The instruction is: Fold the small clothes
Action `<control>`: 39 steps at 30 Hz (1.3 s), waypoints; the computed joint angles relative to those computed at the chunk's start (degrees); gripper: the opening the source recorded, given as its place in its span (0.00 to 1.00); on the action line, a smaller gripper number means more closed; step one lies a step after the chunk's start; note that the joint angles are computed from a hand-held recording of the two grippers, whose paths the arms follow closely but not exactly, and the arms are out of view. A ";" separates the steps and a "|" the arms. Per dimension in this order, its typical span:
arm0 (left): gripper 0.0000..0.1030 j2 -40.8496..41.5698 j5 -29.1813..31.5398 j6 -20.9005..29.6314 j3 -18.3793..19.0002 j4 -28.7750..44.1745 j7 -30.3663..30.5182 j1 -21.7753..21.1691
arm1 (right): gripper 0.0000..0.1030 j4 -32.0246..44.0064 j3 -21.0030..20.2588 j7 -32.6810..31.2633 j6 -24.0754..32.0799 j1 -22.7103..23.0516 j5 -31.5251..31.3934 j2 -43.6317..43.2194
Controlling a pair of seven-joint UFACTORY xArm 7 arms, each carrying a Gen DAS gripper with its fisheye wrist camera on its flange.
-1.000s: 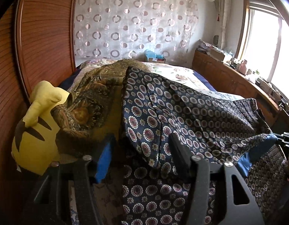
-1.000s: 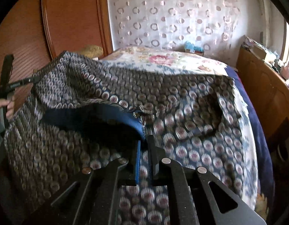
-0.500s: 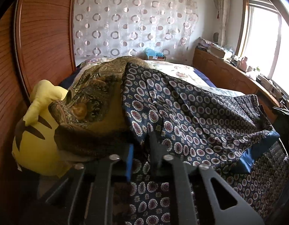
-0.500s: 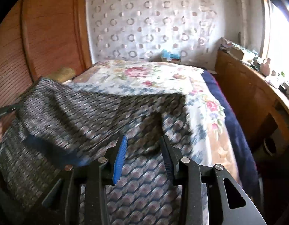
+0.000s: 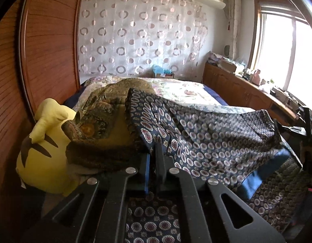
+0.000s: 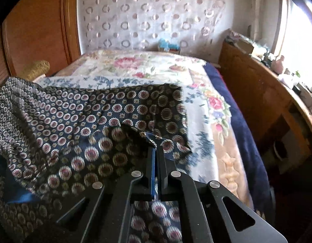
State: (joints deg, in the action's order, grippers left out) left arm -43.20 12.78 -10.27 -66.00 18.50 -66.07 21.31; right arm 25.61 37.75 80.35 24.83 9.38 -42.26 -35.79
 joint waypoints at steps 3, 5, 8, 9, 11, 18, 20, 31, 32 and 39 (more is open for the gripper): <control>0.04 -1.17 -0.35 0.64 1.39 -1.15 -0.53 -2.67 | 0.01 -5.46 -0.85 1.48 1.98 6.92 4.28 -8.85; 0.04 -1.19 -0.09 1.31 2.17 -1.64 -0.59 -3.97 | 0.01 -8.21 -1.15 1.49 4.02 11.96 8.09 -13.54; 0.04 -1.08 0.41 2.41 2.73 -2.24 -0.97 -5.01 | 0.01 -11.48 -2.78 -0.42 7.42 19.76 14.35 -17.30; 0.04 -0.88 0.57 2.47 2.91 -2.53 -1.17 -5.25 | 0.01 -11.84 -2.74 -0.89 9.05 21.57 16.10 -17.53; 0.04 -0.79 0.71 2.43 3.01 -3.14 -1.77 -5.61 | 0.07 -12.42 -3.29 -1.98 12.02 25.10 19.04 -18.48; 0.04 0.29 1.38 2.26 2.84 -3.51 -2.57 -4.89 | 0.42 -12.66 -3.05 -4.32 19.48 30.56 22.36 -27.55; 0.04 0.31 1.39 2.21 2.26 -3.36 -2.94 -4.44 | 0.43 -12.75 -3.28 -4.80 19.09 29.93 22.43 -28.82; 0.04 0.82 1.97 1.76 0.92 -3.16 -3.45 -3.60 | 0.43 -11.20 -4.91 -6.87 9.41 19.19 21.02 -15.90; 0.04 0.63 1.92 1.54 0.68 -3.19 -3.54 -3.48 | 0.42 -11.26 -5.20 -6.91 8.60 18.46 20.90 -15.05; 0.03 -2.75 1.11 2.38 3.75 -4.95 -4.62 -8.78 | 0.02 -13.27 -7.07 -9.47 2.43 18.19 20.90 -15.48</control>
